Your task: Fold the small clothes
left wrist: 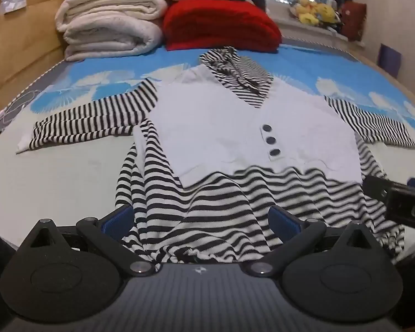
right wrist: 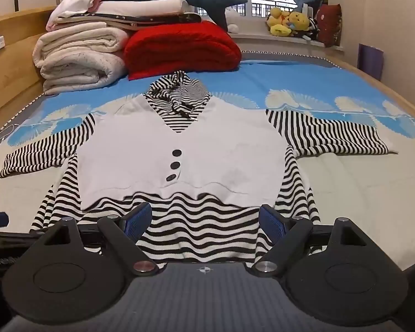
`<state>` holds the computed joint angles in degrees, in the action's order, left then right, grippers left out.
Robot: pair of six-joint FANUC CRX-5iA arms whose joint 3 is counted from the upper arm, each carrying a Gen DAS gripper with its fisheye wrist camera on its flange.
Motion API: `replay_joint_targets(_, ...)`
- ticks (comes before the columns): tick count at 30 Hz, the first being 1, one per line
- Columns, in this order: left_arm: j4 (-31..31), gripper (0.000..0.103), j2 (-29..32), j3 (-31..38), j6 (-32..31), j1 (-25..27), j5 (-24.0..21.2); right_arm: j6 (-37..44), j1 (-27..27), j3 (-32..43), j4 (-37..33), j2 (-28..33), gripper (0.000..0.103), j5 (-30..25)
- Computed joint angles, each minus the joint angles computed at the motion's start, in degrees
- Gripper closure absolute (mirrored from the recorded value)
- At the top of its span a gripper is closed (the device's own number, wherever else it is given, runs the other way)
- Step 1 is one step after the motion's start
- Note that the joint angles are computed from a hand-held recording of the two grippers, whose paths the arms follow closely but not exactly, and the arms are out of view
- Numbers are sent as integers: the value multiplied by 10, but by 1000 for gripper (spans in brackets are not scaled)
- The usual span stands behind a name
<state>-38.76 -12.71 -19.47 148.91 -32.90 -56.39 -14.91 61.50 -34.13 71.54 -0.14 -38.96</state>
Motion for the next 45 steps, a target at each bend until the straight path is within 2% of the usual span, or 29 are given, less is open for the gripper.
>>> replay_joint_targets(3, -26, 0, -6, -3, 21, -24, -2, 10, 0, 2, -10, 1, 18, 0)
replay_joint_targets(7, -42, 0, -11, -12, 27, -33, 18, 20, 2, 4, -21, 2, 18, -3)
replay_joint_targets(9, -49, 0, 20, 16, 36, -40, 9, 27, 4, 6, -31, 4, 18, -7)
replay_joint_targets(11, -54, 0, 25, 17, 37, -37, 15, 32, 4, 8, -39, 6, 18, -7)
replay_joint_targets(20, -2, 0, 20, 1, -3, 6, 64, 53, 7, 19, -63, 13, 18, -14)
replay_joint_targets(25, -20, 0, 20, 3, 8, -4, 63, 60, 8, 24, -72, 16, 18, -14)
replay_joint_targets(45, -10, 0, 27, 6, 1, 0, 61, 66, 8, 27, -76, 20, 18, -13)
